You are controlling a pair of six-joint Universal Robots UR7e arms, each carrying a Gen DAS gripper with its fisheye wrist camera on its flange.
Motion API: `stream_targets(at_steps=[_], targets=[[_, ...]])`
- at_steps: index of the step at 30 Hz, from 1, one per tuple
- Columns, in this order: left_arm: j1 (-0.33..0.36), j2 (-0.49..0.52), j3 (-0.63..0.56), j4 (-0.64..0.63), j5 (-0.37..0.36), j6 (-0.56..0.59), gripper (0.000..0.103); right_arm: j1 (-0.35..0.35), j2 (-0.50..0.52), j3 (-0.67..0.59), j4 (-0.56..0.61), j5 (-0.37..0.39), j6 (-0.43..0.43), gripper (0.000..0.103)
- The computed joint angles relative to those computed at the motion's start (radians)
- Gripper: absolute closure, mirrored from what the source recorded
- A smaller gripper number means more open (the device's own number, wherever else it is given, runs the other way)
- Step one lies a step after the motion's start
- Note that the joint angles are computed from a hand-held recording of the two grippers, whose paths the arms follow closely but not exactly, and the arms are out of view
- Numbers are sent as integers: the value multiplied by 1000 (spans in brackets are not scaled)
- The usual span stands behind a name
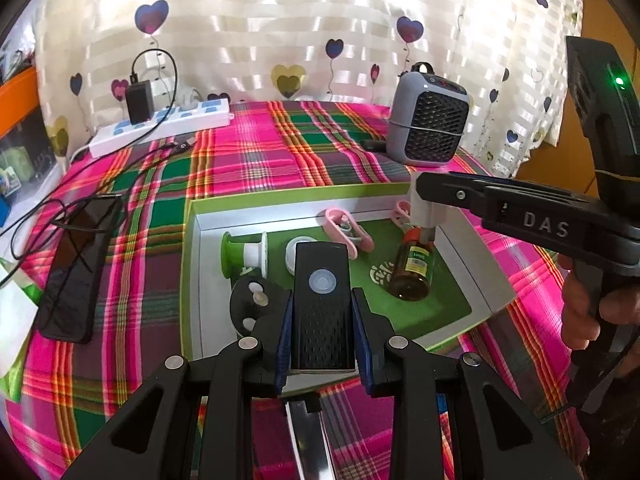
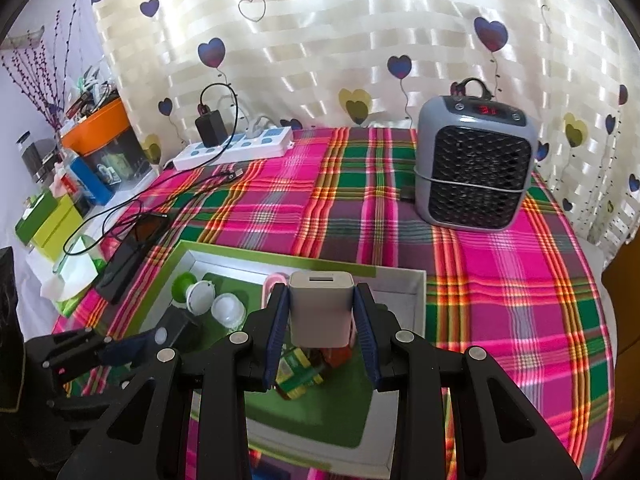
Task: Organize rigid objects
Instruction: 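Carry the black device with the left tool while the right tool carries the charger over the box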
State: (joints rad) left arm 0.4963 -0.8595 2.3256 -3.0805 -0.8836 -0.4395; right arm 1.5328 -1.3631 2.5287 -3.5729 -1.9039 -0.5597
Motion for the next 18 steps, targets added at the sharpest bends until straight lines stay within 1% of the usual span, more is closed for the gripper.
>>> stream_targets(at_steps=[5, 10, 13, 18], targets=[[15, 12, -15, 3, 1, 1, 77, 2, 21, -35, 54, -9, 0, 69], [35, 28, -30, 4, -2, 0, 77, 2, 45, -61, 74, -17, -1, 69], [44, 34, -33, 5, -5, -2, 77, -6, 51, -77, 108, -10, 10, 69], [57, 40, -37, 1, -11, 3, 77, -7, 76, -104, 140, -24, 8, 69]])
